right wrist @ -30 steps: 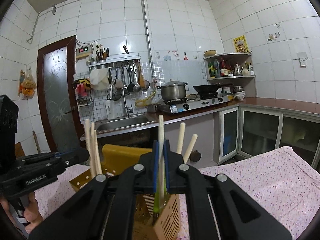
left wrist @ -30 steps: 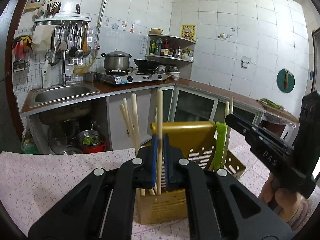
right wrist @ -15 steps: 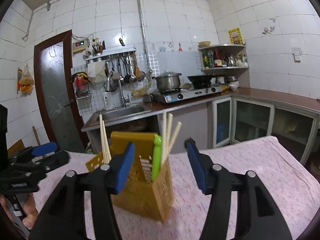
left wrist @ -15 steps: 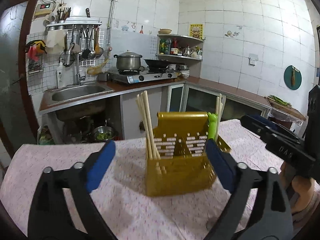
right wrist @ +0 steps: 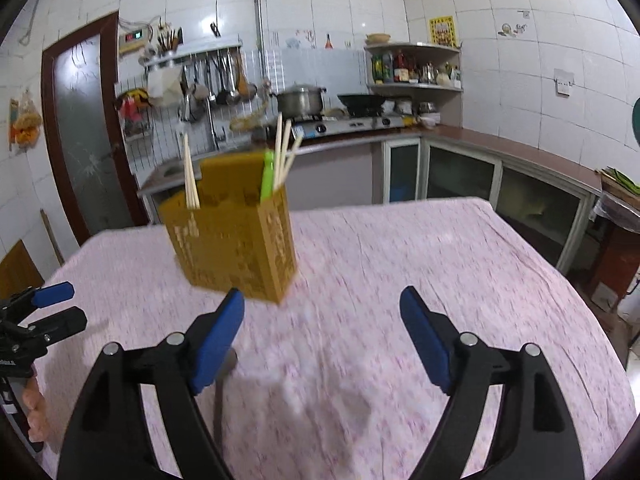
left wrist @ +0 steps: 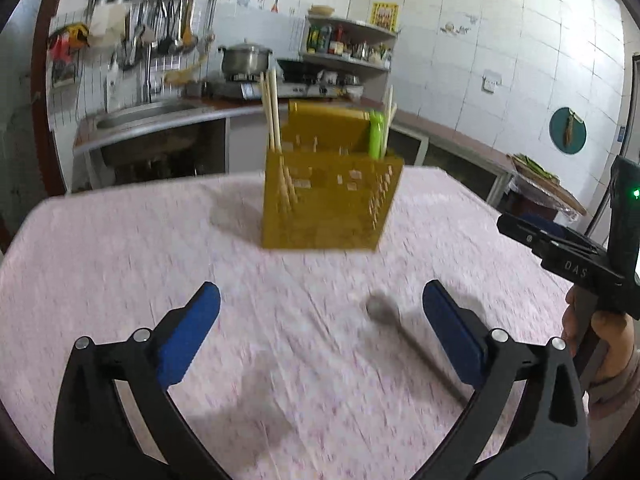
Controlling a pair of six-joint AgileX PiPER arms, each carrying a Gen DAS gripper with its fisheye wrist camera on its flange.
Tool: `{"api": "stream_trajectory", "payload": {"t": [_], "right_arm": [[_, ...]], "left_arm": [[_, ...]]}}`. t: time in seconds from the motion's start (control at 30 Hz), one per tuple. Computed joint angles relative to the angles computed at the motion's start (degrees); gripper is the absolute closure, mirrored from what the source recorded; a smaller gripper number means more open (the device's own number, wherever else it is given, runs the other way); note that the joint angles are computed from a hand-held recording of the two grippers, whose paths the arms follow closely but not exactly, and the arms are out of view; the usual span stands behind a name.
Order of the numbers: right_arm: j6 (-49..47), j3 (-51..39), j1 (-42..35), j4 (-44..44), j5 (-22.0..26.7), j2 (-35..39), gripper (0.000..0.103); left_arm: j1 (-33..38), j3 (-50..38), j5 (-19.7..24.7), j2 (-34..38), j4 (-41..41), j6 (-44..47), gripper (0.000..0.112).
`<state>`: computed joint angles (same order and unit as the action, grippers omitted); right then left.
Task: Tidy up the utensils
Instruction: 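Withdraw both open tools and move the right tool toward the metal spoon, then close the right tool on the metal spoon handle and lift it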
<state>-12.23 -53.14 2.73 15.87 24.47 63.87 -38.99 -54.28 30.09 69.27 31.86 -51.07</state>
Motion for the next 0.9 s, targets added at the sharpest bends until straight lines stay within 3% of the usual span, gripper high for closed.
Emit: {"api": "stream_trajectory", "payload": {"t": [0.23,0.43,0.57,0.7,0.87,0.9], "right_arm": [[3.94,6.85,1.5,-3.79,-0.29,-3.52,0.024],[18.87,7.14,9.57,-17.83,-0.49,-1.16,0.024],[30.8,5.02,16.9,-29.73,1.47,3.27,0.026],[27.66,2.24,19.47,-25.95,3.27,8.39,0.044],[27.29,0.02,22.05,-25.19,4.86,13.11,0.066],[26.06,-0.38,21.88,-23.6,5.04,13.95,0.074]], "left_arm": [[-1.67,5.23,1.04,-4.14,-1.22,-2.56,0.014],[-3.24,5.28,7.92,-4.94,8.1,-10.48,0.014],[-0.26,5.22,7.45,-4.85,4.97,-6.98,0.014],[4.5,5.75,4.86,-5.66,-2.01,-0.08,0.014],[4.56,6.57,4.83,-5.8,-1.32,0.91,0.014],[4.35,6.67,4.89,-5.72,-0.88,0.63,0.014]]}}
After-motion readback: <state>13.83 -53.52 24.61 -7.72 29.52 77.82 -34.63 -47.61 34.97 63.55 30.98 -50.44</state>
